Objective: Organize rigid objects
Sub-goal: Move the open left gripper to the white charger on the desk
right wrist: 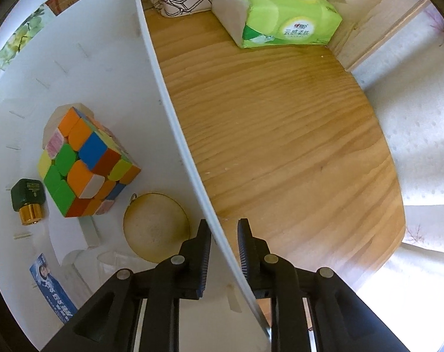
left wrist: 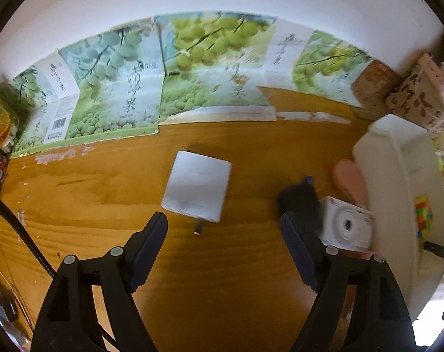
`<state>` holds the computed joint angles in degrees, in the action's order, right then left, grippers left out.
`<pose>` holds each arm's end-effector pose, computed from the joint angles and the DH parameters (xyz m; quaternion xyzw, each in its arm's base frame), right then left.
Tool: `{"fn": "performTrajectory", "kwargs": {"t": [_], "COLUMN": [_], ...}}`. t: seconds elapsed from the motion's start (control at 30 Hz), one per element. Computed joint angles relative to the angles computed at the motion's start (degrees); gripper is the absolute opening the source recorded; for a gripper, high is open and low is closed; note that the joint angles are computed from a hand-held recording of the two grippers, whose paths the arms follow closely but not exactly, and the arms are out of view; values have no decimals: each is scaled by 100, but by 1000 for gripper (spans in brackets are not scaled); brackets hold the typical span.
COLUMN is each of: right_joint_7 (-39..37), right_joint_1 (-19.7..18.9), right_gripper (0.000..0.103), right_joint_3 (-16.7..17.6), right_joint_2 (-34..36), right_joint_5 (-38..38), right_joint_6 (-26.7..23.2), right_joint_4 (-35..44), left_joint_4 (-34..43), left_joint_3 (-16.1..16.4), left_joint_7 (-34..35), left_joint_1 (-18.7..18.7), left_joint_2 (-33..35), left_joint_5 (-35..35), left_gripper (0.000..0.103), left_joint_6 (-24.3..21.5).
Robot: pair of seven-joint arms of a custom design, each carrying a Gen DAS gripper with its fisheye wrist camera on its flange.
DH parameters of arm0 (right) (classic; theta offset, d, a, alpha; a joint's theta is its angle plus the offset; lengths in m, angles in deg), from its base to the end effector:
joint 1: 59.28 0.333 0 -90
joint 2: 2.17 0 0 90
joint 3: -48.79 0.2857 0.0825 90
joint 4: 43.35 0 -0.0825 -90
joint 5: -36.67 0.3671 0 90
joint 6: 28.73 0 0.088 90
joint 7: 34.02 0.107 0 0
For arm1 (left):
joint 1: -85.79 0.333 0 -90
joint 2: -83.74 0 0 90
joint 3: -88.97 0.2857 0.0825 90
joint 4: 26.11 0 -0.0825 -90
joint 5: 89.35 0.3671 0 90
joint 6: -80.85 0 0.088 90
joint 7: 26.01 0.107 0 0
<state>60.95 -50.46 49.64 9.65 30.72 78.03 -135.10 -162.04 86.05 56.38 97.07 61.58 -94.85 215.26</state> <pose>0.6022 0.0938 0.4883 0.7434 -0.6666 0.0555 0.0077 0.4536 0.0640 0.4869 -0.8012 0.5702 -0.1471 0.1064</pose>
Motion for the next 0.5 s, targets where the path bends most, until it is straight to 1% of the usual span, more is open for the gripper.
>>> {"fn": "performTrajectory", "kwargs": {"t": [0.2, 0.27, 0.37, 0.5], "right_joint_7": [163, 212, 271, 382], "right_joint_1": [93, 130, 166, 223], "right_gripper": [21, 21, 21, 22], "right_joint_3": [14, 23, 28, 37], "right_joint_2": [223, 279, 362, 429], "right_joint_5": [-188, -245, -286, -352], "right_joint_6": [-226, -284, -371, -422], "right_joint_4": [316, 397, 529, 606], "left_joint_4": [36, 28, 24, -53], "left_joint_3": [29, 97, 126, 109], "left_joint_7": [-97, -3, 11, -26], "left_joint_1": [74, 51, 68, 100], "left_joint_2": [438, 545, 675, 720], "left_joint_5": [59, -65, -137, -102], "left_gripper": [83, 83, 83, 83], "left_joint_6": [287, 398, 495, 803]}}
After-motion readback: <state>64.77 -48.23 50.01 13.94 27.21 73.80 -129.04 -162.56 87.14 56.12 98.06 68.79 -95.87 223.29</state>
